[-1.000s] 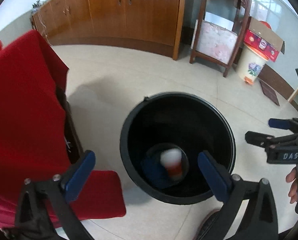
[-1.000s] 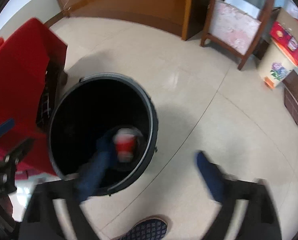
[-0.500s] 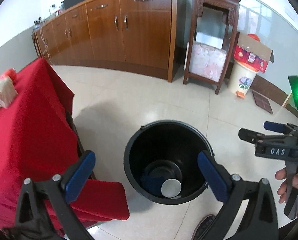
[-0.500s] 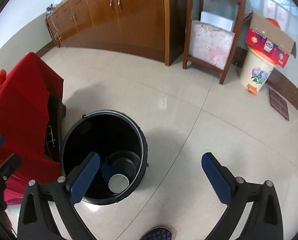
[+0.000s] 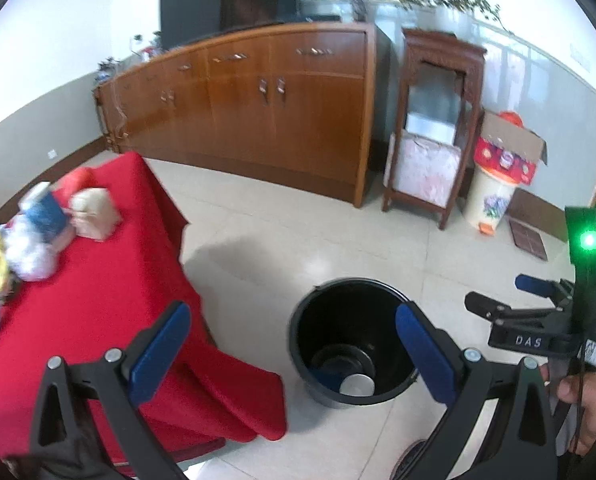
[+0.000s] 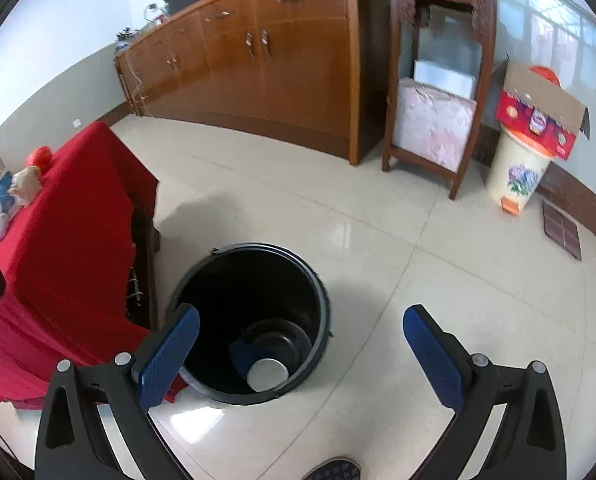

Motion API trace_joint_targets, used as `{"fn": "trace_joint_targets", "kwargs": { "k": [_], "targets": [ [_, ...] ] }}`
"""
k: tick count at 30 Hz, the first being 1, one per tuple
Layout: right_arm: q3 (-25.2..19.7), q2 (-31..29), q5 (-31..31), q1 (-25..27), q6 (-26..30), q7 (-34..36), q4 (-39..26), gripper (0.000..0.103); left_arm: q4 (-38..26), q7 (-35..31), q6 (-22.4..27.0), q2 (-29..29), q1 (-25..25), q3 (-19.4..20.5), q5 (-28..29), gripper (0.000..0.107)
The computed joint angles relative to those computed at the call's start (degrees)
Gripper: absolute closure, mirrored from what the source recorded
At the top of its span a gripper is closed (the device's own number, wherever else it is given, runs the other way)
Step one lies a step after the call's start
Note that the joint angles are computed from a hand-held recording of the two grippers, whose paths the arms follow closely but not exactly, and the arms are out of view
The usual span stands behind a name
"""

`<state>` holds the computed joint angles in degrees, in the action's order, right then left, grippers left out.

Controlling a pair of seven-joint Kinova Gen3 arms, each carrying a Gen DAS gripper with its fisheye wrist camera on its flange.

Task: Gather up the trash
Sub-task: 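Move both tools back toward the table items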

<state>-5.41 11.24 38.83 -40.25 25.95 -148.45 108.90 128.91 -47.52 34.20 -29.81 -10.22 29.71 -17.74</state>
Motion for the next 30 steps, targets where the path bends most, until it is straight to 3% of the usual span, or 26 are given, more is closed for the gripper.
{"fn": "trace_joint_targets", "kwargs": {
  "k": [7, 12, 14, 17, 20, 24, 27, 30],
  "targets": [
    [-2.3, -3.2, 11.7, -6.7, -1.1, -12.0, 0.6, 0.000, 2.1, -4.4, 6.6, -12.1, 1.0, -8.1, 1.0, 0.005],
    [-5.9, -2.6, 15.8, -9.3, -4.1, -13.5, -1.4, 0.000, 3.5, -8.9, 9.9, -19.7, -2.0, -15.6, 0.4, 0.005],
    [-4.9, -2.0, 18.2, -12.1, -4.9, -15.1, -2.2, 0.000, 4.1, -11.2, 10.6, -22.4, -3.1, -19.3, -0.4, 0.005],
    [-8.1, 0.5, 15.4, -12.4, -3.8, -10.9, -6.3, 0.000, 4.6, -15.1, 11.9, -25.2, -3.7, -25.4, -1.4, 0.005],
    [-8.5, 3.9, 11.8, -15.8, 1.4, -5.1, -12.6, 0.000, 5.2, -18.0, 11.8, -26.2, -7.0, -30.4, -3.5, 0.005],
    [-6.3, 7.1, 12.2, -20.9, 3.1, -2.9, -17.7, 0.000, 6.7, -21.2, 8.7, -26.7, -11.5, -36.8, -6.1, 0.005],
    [-4.7, 9.6, 11.3, -23.2, 3.6, -0.6, -21.5, 0.000, 7.6, -23.2, 5.3, -24.1, -15.0, -41.1, -7.7, 0.005],
    [-4.4, 12.6, 8.0, -23.5, 4.8, 4.8, -26.3, 0.000, 7.7, -26.1, 3.0, -21.0, -14.7, -45.9, -7.1, 0.005]
  ]
}}
